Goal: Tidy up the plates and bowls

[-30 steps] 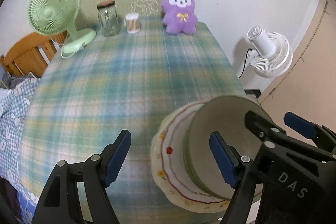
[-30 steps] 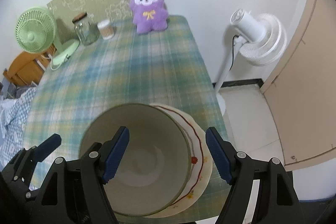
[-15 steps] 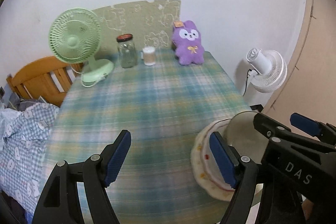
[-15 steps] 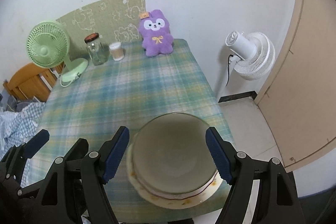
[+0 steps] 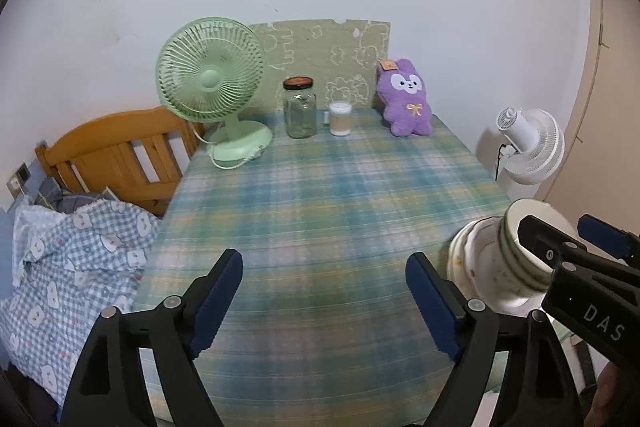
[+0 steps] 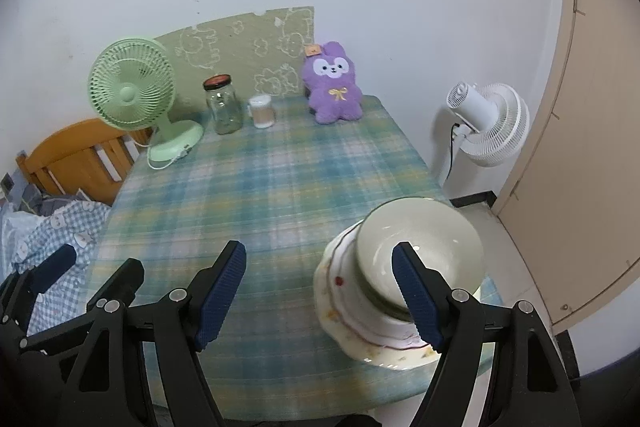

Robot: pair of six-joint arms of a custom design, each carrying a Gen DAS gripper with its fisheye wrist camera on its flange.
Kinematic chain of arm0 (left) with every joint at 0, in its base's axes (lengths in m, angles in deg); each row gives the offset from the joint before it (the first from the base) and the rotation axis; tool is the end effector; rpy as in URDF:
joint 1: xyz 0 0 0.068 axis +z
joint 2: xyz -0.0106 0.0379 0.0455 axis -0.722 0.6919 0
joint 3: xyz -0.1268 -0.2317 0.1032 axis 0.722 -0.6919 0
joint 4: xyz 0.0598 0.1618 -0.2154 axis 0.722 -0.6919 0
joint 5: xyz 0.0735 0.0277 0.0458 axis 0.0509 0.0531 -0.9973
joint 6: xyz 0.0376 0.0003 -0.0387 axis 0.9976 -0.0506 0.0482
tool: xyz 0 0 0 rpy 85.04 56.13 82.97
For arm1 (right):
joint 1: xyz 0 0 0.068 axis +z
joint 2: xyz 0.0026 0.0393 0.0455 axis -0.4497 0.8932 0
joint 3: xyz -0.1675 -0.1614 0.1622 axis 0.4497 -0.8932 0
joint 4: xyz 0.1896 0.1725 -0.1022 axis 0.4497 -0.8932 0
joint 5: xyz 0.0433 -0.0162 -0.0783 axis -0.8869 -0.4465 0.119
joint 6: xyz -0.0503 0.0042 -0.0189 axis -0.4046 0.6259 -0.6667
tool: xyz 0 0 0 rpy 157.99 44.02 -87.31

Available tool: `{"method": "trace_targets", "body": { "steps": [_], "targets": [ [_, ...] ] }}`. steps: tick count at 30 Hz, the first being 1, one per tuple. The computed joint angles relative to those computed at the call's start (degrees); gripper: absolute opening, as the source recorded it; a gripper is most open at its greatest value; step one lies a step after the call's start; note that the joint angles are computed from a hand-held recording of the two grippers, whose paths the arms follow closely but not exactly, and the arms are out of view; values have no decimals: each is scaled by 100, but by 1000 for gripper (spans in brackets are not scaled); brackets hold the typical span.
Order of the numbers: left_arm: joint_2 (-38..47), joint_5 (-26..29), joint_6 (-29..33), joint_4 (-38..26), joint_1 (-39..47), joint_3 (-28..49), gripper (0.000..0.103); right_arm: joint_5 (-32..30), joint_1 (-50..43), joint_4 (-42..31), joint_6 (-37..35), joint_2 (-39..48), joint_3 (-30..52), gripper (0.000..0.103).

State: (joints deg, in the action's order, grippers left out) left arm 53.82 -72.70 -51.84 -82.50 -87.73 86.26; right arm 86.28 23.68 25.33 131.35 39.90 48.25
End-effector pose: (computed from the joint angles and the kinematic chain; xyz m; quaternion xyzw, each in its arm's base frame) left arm 0.2162 -0.1723 0.2068 0.0836 0.9064 -0.0295 0.4130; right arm 0.1820 0.1852 0.2243 0.1001 0.9161 -0.0254 0.3874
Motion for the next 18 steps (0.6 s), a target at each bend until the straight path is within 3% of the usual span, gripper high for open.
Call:
{"method": "trace_targets", "body": {
  "steps": [8,18],
  "targets": [
    [-473,-24,186,317,126,-630,94,410,609,11,641,275,-27,86],
    [-740,-552,-328,774,-163,-1331,97,773,987,665,615,136,-711,86]
  ]
}}
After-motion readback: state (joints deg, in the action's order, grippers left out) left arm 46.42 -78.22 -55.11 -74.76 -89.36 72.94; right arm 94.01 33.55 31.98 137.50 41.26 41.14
